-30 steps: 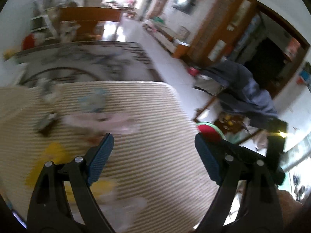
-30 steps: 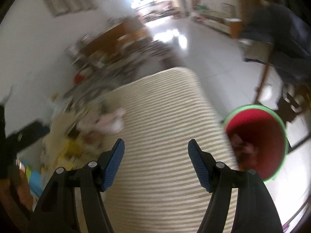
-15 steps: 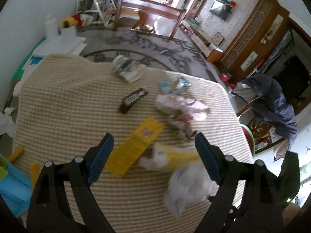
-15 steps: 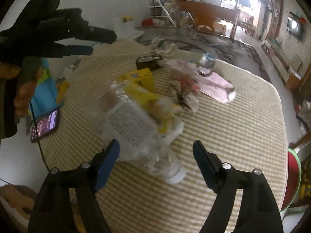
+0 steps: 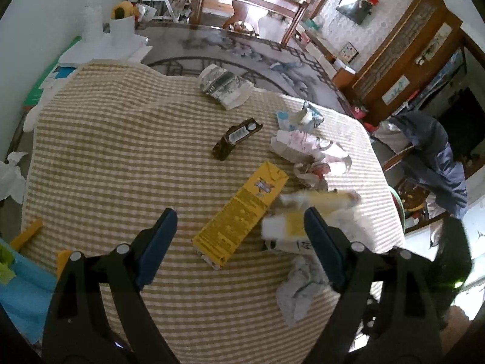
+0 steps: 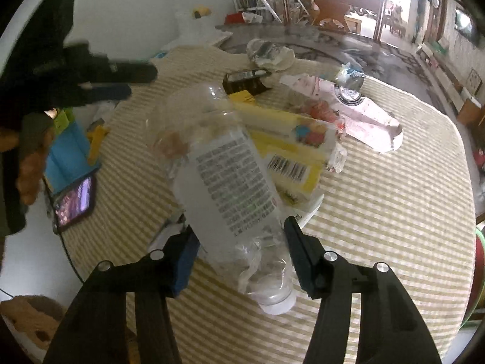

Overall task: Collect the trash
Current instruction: 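Grasp the yellow iced-tea carton with the left gripper while the right grasps the clear bottle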

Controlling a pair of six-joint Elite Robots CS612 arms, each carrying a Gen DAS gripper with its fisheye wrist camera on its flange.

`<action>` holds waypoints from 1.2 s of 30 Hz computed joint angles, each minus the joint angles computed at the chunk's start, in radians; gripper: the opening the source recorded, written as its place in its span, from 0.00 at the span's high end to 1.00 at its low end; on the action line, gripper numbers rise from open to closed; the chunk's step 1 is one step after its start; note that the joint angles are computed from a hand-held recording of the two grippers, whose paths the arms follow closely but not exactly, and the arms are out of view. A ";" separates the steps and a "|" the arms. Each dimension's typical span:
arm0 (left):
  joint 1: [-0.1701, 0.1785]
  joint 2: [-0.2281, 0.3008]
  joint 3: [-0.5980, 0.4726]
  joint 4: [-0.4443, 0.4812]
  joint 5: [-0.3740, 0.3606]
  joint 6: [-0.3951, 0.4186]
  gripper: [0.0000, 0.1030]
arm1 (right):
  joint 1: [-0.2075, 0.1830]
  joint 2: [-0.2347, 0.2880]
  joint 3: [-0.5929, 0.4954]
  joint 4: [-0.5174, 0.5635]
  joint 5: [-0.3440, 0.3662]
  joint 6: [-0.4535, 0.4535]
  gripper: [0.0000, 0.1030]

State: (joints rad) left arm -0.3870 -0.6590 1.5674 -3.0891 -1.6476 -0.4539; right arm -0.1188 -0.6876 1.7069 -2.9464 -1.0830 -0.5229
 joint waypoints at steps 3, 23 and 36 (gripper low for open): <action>0.001 0.016 -0.027 0.043 -0.013 0.027 0.20 | -0.019 -0.011 0.015 -0.027 0.038 0.051 0.48; -0.003 0.101 -0.173 0.276 -0.019 0.108 0.65 | -0.083 -0.024 0.048 -0.126 0.046 0.311 0.47; -0.012 0.044 -0.080 0.138 0.043 0.019 0.65 | -0.094 -0.019 0.051 -0.199 0.047 0.369 0.47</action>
